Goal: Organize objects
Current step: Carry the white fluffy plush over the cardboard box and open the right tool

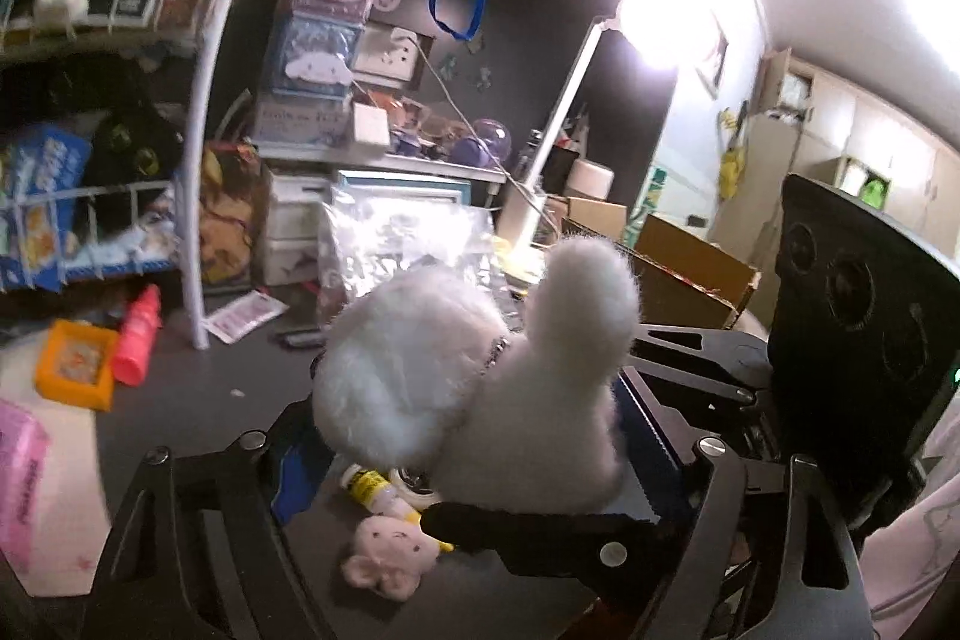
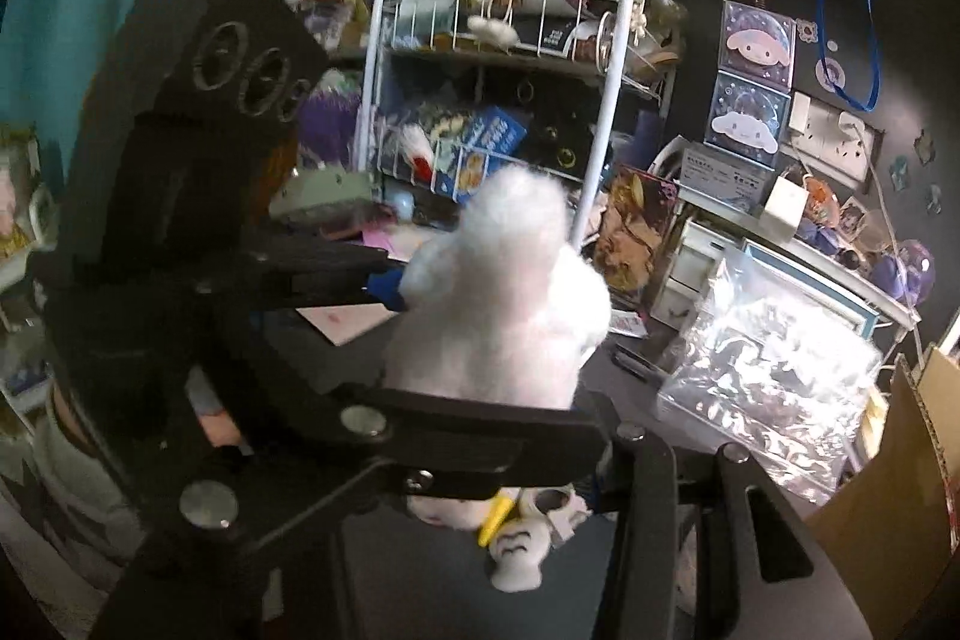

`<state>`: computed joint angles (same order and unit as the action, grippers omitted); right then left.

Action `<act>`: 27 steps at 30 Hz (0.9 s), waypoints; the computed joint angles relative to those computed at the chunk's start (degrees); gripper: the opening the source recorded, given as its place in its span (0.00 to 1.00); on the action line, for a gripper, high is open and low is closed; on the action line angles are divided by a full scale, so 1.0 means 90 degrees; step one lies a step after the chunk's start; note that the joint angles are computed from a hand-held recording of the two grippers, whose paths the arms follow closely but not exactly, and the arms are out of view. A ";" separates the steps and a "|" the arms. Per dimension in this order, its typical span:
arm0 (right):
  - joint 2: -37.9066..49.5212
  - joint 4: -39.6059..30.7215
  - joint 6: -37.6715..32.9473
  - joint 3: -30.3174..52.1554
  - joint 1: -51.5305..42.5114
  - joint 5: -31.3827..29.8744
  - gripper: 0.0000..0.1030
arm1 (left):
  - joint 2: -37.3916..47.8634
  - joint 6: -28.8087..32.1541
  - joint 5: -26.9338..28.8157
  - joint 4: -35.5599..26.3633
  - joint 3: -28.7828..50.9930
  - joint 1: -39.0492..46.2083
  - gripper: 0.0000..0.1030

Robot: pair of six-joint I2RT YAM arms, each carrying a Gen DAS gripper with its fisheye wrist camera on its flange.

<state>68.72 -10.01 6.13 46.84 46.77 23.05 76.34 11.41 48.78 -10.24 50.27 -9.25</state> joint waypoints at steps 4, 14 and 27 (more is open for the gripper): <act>-0.0304 -0.0044 0.0064 -0.0025 -0.0101 -0.0398 0.42 | -0.0385 -0.0167 -0.0203 -0.0140 -0.0067 -0.0064 0.78; -0.1815 -0.0974 -0.0066 -0.0049 -0.0600 -0.1088 0.43 | -0.0957 -0.0821 -0.1601 -0.0395 0.0527 -0.1529 0.78; -0.3348 -0.3090 -0.1211 0.0816 -0.5139 -0.4659 0.43 | 0.1456 -0.0776 -0.3191 -0.2370 0.4307 -0.3873 0.78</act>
